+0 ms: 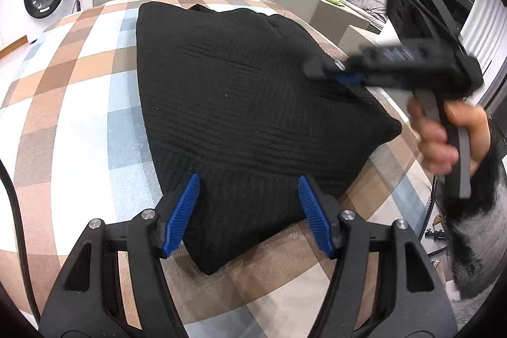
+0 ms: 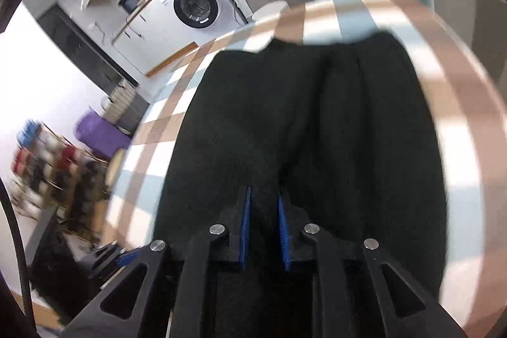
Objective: Fold small clothes
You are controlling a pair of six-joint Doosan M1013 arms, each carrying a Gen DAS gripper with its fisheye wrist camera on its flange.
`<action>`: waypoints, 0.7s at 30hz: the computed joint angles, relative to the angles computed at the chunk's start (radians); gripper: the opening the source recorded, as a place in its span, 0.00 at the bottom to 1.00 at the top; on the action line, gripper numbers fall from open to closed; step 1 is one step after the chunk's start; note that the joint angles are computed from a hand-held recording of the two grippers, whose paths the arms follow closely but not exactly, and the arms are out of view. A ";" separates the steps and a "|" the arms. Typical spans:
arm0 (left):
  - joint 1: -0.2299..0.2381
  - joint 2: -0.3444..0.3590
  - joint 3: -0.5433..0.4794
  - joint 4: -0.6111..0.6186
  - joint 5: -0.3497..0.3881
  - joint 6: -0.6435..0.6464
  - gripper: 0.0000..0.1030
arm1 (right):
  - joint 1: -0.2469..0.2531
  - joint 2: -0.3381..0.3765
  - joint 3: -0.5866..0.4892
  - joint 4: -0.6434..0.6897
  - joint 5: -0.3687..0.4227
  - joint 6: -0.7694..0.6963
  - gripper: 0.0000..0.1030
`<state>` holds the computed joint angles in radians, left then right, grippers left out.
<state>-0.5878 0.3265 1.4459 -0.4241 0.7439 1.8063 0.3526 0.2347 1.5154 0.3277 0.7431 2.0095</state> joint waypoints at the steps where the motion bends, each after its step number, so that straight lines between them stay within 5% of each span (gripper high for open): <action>1: 0.002 -0.001 0.002 -0.006 -0.001 0.002 0.61 | -0.002 -0.015 0.026 0.035 -0.005 -0.026 0.35; 6: 0.019 0.003 -0.002 -0.047 0.004 0.005 0.61 | 0.026 -0.082 0.115 0.065 -0.012 -0.072 0.38; 9: 0.025 0.004 -0.010 -0.048 0.002 -0.011 0.61 | 0.052 -0.102 0.133 0.007 -0.041 -0.066 0.11; 11: 0.028 0.000 -0.010 -0.040 -0.013 -0.018 0.61 | 0.070 -0.132 0.155 -0.004 -0.121 -0.098 0.10; 14: 0.034 -0.001 -0.010 -0.013 -0.019 -0.050 0.61 | 0.077 -0.111 0.118 -0.088 0.013 -0.047 0.11; 16: 0.040 -0.003 -0.006 -0.005 -0.022 -0.070 0.61 | 0.066 -0.097 0.106 -0.096 0.083 -0.012 0.17; 17: 0.044 -0.002 -0.005 -0.006 -0.020 -0.077 0.61 | 0.057 -0.101 0.115 -0.060 0.061 -0.025 0.20; 19: 0.053 0.000 -0.006 -0.015 -0.020 -0.087 0.61 | 0.045 -0.100 0.108 -0.025 0.037 -0.064 0.42; 21: 0.060 0.004 -0.010 -0.015 -0.021 -0.102 0.61 | 0.039 -0.080 0.077 -0.038 0.014 -0.057 0.44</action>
